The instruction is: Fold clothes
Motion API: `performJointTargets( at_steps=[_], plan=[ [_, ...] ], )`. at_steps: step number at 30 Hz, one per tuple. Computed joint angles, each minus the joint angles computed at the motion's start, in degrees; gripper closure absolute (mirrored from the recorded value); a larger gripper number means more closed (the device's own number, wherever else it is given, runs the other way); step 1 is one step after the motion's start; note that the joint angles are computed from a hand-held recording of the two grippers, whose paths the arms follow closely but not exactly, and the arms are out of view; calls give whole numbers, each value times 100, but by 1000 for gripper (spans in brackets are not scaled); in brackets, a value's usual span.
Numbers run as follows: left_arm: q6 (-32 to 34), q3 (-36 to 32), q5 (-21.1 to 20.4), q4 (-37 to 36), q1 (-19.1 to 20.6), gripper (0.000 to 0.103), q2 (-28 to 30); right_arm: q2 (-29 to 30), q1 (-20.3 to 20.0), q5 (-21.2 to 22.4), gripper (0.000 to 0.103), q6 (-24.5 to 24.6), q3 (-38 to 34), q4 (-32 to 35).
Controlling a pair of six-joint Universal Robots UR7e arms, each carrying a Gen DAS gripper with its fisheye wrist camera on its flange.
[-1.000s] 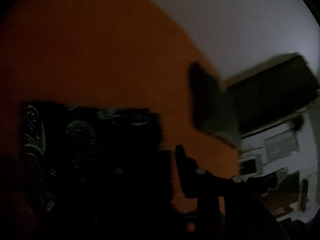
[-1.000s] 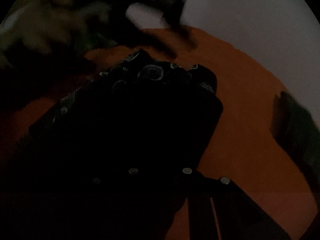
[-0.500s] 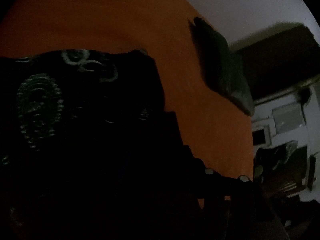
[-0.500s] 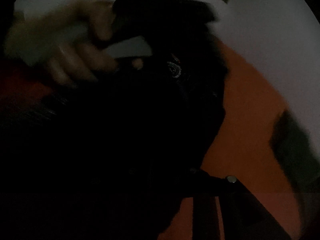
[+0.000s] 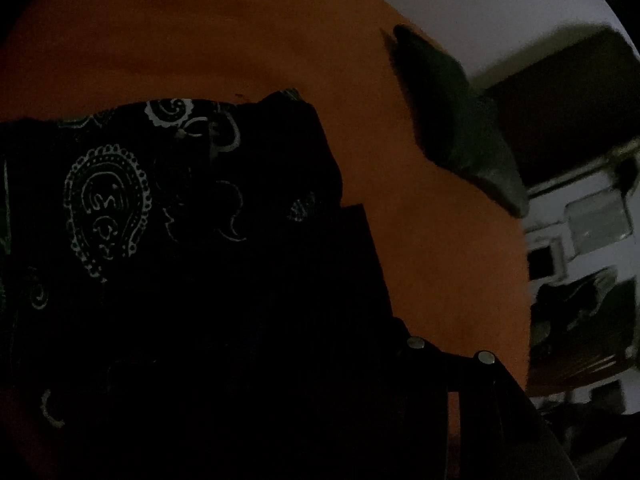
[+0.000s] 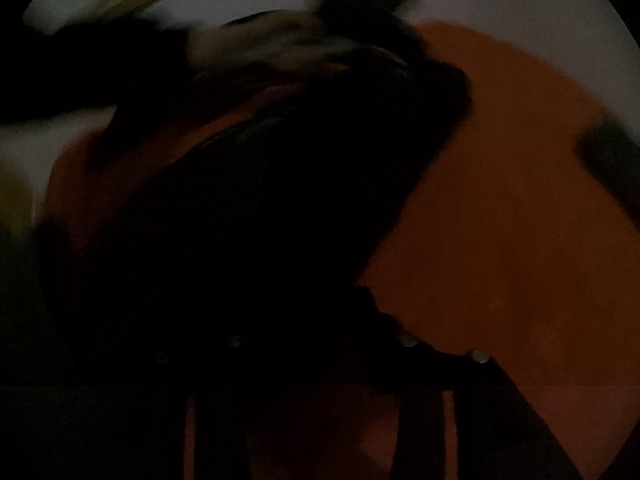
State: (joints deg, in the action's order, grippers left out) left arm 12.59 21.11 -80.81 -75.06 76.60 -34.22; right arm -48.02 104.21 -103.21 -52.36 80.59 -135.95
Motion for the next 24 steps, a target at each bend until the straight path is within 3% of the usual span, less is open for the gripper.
performJointTargets(
  at_steps=[4, 9, 16, 20, 22, 24],
  plan=[
    [-124, 357, 206, -199, -100, 57, -134, -502, 165, 64, 32, -1704, 1300, -1544],
    [-271, 336, 308, -152, -153, 58, -118, -622, 111, 192, 30, -3543, 2081, -2783],
    [-517, -86, 680, 184, -287, 57, 125, -740, -109, 73, 22, -4919, 2513, -3120],
    [-514, 14, 744, 140, -324, 57, 96, -493, -329, 526, 20, -6308, 2707, -3891],
    [-590, -279, 638, 310, -291, 57, 239, -332, -365, 840, 12, -6565, 2652, -4002],
    [-737, -706, 461, 557, -241, 57, 444, -138, -349, 1082, 12, -6675, 2536, -4094]
  ],
)
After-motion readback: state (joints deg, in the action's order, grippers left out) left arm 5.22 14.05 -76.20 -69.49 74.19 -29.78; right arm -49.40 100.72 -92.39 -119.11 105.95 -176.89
